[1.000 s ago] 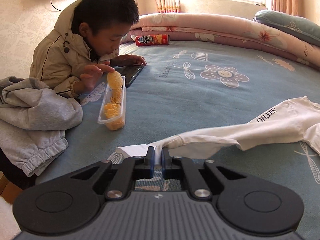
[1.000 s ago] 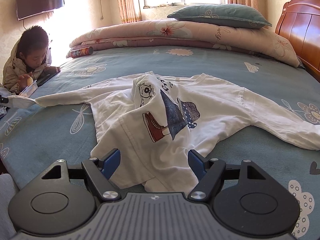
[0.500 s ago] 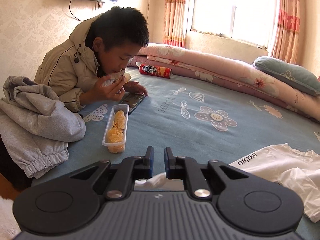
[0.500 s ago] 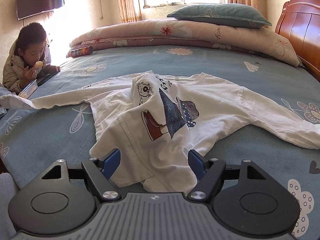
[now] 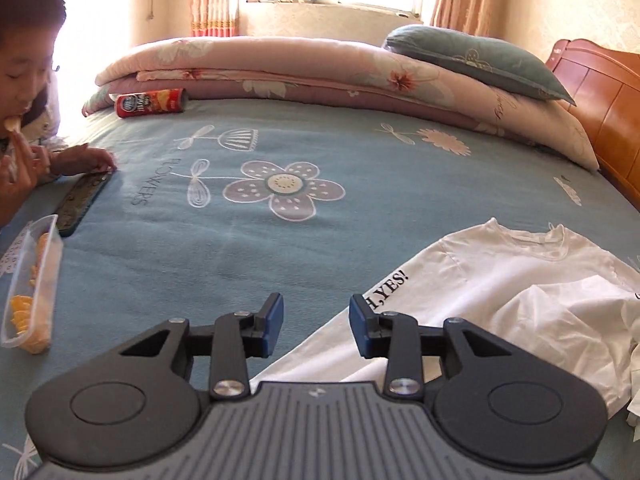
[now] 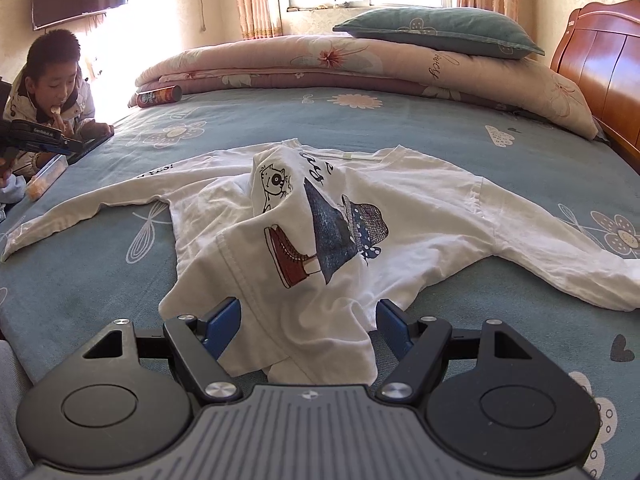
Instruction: Fold clothes
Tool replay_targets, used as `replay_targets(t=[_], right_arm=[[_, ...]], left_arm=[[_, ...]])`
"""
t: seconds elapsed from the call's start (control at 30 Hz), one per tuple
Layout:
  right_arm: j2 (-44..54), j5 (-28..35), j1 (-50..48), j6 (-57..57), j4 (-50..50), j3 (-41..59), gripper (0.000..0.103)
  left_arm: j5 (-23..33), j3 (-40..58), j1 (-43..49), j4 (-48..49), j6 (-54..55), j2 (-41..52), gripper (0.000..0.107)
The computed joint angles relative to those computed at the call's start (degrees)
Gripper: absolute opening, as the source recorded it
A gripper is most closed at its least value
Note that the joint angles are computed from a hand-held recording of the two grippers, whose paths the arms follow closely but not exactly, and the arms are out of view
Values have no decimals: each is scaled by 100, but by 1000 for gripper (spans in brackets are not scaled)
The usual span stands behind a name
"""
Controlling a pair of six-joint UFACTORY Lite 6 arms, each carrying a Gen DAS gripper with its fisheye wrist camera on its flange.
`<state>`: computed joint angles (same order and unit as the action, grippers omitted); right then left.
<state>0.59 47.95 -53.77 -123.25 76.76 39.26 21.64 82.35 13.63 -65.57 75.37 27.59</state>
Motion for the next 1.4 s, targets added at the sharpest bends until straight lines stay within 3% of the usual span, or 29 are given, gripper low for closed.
replay_targets(t=[0.2, 0.4, 0.57, 0.63, 0.67, 0.7, 0.8, 0.87, 0.93, 1.0, 1.13, 1.23, 1.37, 1.4], right_arm=[[355, 107, -27, 236, 38, 567, 78], [792, -255, 143, 58, 362, 942, 78], [1139, -451, 257, -115, 580, 1063, 78], [1241, -489, 300, -151, 653, 1078, 78], [1266, -484, 314, -152, 654, 1076, 78], [1274, -489, 329, -170, 673, 1064, 78], [1253, -515, 364, -224, 715, 1028, 78], [1206, -539, 378, -273, 751, 994, 78], [1142, -544, 379, -282, 750, 962, 78], [1064, -513, 352, -292, 729, 925, 78], [944, -422, 278, -248, 640, 873, 78], [829, -327, 235, -126, 497, 814, 78], [626, -231, 163, 23, 234, 642, 78], [586, -242, 137, 73, 155, 596, 78]], left_arm=[[270, 2513, -931, 1758, -1587, 2212, 44], [665, 4030, -1091, 2754, -2444, 3469, 45], [920, 3797, -1021, 2533, -2012, 3298, 41], [808, 3489, -1095, 2621, -1853, 3072, 22], [669, 3320, -1156, 2733, -1887, 2954, 4], [457, 3130, -1236, 2923, -2007, 2829, 0], [-15, 2914, -1428, 3535, -2502, 2667, 0], [-300, 3084, -1511, 4362, -3439, 2753, 0], [-35, 3659, -1463, 4755, -4093, 3056, 0], [271, 3968, -1375, 4468, -4099, 3192, 0], [110, 2720, -1371, 3173, -2851, 2311, 4], [239, 1891, -1454, 2785, -2500, 1585, 7], [675, 981, -1587, 2516, -2686, 714, 48], [775, 774, -1650, 2524, -2838, 524, 48]])
